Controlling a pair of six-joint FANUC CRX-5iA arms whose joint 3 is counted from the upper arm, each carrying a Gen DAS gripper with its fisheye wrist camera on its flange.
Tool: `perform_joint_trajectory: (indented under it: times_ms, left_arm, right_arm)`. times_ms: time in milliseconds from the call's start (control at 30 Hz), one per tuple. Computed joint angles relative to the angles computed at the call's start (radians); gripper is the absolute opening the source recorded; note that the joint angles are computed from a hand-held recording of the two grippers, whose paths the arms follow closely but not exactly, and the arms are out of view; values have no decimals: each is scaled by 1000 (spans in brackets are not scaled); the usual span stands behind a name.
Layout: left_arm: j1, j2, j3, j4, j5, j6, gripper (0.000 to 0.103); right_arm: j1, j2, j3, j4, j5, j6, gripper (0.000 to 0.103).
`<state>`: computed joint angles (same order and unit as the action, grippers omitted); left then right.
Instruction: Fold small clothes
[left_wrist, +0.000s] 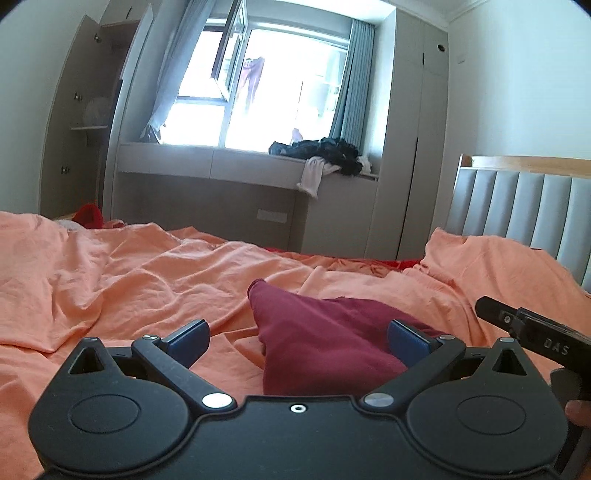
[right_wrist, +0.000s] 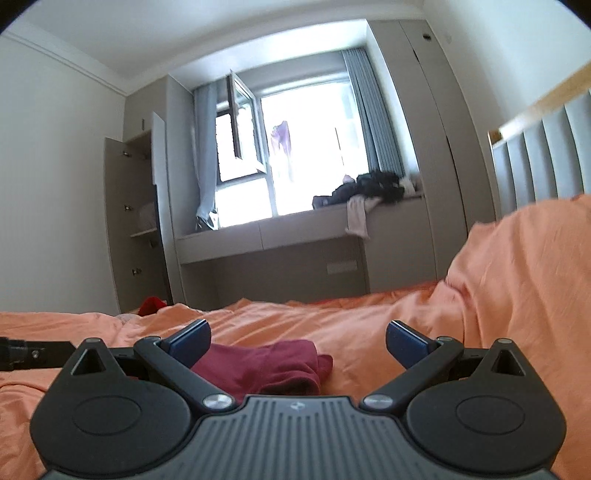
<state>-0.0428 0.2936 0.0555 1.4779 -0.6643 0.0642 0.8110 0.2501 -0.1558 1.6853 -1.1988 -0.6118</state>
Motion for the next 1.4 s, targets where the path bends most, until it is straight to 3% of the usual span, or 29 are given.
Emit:
perform_joint_trajectory:
  times_ms: [400, 700, 900, 1100, 1233, 1400]
  left_arm:
    - [-5, -143, -182, 167, 18, -226, 102]
    - [23, -255, -320, 256, 19, -369, 103]
    - [63, -297, -378, 227, -13, -354, 103]
    - [112, -299, -396, 121, -68, -284, 103]
    - [129, -287, -392, 45, -78, -228, 103]
    - [137, -270, -379, 28, -73, -190, 102]
  right_arm:
    - [122, 4, -37, 58, -186, -10, 103]
    - [209, 11, -51, 24, -261, -6, 103]
    - [260, 18, -53, -17, -306, -10, 103]
    - [297, 24, -53, -67, -306, -5, 103]
    - [306, 33, -41, -88, -298, 12, 103]
    - [311, 41, -30, -116, -287, 47, 103]
